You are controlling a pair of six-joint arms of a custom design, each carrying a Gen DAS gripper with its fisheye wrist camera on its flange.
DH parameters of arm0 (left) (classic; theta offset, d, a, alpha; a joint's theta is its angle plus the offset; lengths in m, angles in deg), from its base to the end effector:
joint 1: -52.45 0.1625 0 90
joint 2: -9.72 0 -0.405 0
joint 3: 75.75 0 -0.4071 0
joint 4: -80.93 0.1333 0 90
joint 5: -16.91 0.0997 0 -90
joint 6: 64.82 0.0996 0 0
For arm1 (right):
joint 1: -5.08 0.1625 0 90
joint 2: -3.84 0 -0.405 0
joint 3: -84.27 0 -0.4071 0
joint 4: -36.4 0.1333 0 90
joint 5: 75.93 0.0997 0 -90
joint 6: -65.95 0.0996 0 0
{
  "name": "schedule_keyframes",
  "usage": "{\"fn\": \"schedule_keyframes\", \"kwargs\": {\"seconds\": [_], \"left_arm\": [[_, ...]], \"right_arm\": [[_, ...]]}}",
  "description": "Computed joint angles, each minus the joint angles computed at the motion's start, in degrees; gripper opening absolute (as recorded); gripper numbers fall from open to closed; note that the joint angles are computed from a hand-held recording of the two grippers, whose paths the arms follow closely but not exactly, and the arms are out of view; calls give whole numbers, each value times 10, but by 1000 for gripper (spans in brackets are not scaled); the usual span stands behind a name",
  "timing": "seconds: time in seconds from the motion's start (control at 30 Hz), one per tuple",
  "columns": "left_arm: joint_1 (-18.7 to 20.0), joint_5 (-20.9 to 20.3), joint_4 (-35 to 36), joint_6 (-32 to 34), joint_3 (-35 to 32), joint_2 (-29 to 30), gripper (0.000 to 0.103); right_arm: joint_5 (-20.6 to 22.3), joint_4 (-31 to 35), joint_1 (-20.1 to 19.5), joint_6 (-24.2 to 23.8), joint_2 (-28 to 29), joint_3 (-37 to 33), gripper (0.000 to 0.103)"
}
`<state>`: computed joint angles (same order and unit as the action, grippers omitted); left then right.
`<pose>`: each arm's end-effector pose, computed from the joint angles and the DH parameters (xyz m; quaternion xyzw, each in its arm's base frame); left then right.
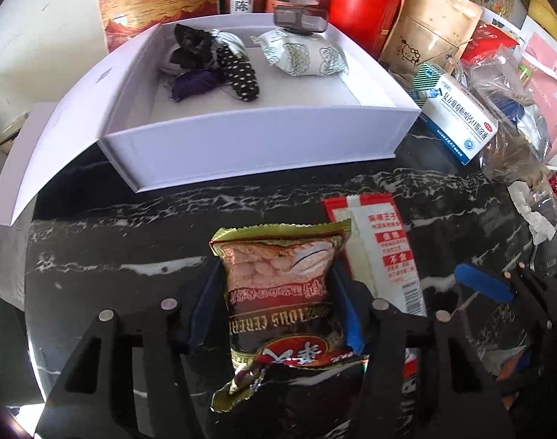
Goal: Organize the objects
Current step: 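Grasp the green-topped snack bag with the left tool while the right tool grasps the red spicy strip packet, then lift and carry the snack bag and red packet toward the white box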
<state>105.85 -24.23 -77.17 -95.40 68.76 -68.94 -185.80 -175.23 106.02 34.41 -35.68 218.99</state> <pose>-0.0405 -0.4039 0.1266 0.0397 0.9095 -0.2437 0.3346 0.1748 -0.3802 -0.0247 0.3106 -0.9081 0.1915 0.2055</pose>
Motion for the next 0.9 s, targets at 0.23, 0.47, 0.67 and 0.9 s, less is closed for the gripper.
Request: {"fn": "schedule_keyframes", "kwargs": {"seconds": [0.23, 0.47, 0.67, 0.9], "left_arm": [[-20, 20, 63, -52, 49, -85, 54], [-23, 20, 68, -56, 90, -153, 58], [-27, 28, 61, -61, 109, -164, 65], [-53, 67, 67, -81, 120, -137, 67]], "right_arm": [[-47, -19, 25, 4, 47, -35, 73], [-96, -24, 54, -1, 85, -65, 74], [-108, -41, 58, 0, 100, -73, 76], [-100, -47, 53, -8, 89, -61, 55]]}}
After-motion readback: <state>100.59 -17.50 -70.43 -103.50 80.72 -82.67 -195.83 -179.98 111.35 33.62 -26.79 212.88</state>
